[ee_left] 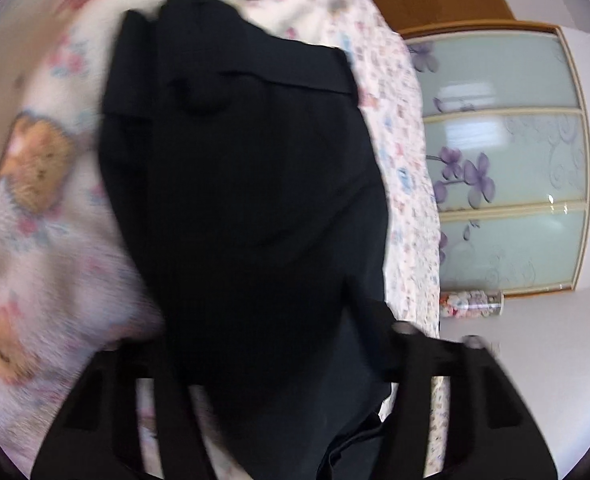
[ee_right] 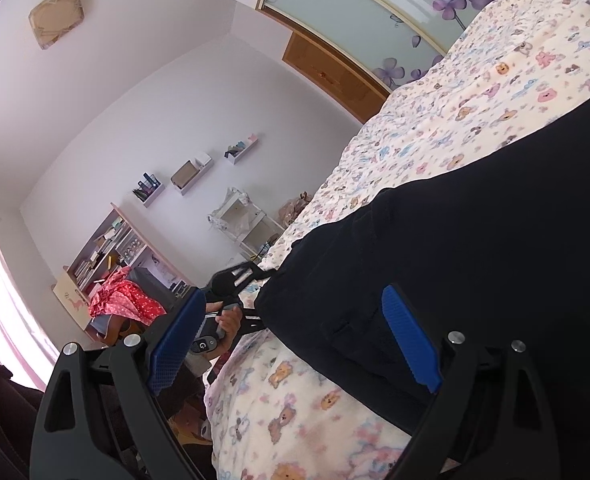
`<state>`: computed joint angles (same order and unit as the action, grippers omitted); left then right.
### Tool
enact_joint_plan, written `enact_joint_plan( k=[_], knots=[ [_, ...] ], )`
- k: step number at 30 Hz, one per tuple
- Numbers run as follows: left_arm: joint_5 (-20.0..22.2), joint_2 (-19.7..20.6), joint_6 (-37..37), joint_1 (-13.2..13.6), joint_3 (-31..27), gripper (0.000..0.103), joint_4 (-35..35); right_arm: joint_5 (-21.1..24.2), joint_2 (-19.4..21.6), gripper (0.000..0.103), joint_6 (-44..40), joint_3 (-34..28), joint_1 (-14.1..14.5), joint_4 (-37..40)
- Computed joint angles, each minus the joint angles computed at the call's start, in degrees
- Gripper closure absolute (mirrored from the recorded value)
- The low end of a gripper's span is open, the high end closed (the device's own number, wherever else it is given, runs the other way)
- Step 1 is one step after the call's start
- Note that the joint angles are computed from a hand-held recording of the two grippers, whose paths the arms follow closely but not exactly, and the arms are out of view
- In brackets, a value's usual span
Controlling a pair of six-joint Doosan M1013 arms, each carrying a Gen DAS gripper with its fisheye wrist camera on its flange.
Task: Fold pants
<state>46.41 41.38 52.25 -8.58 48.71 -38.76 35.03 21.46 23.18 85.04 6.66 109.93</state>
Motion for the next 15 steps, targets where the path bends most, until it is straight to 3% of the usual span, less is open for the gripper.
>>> enact_joint_plan(
  k=[3,5,11,15],
  knots=[
    [0.1,-0.45,-0.25,-0.16,0.2,0.078,2.76,0.4,0.0,0.011,-0.51,0.1,-0.04,0.52],
    [0.7,-0.57,-0.41,-1.0,-0.85,0.083,7.47,0.68,-0.04,0.011,-1.32,0.28,-0.08,1.42],
    [7.32,0.54,2.35,-4.56,-9.28,0.087,25.55,2.88,-0.93,0.011,-10.11,3.02,-0.65,13.14],
    [11.85,1.85,5.93,-7.57,-15.7,0.087,35.34,3.1,-2.93,0.011,-23.48,7.41,-0.76,31.09]
  ],
)
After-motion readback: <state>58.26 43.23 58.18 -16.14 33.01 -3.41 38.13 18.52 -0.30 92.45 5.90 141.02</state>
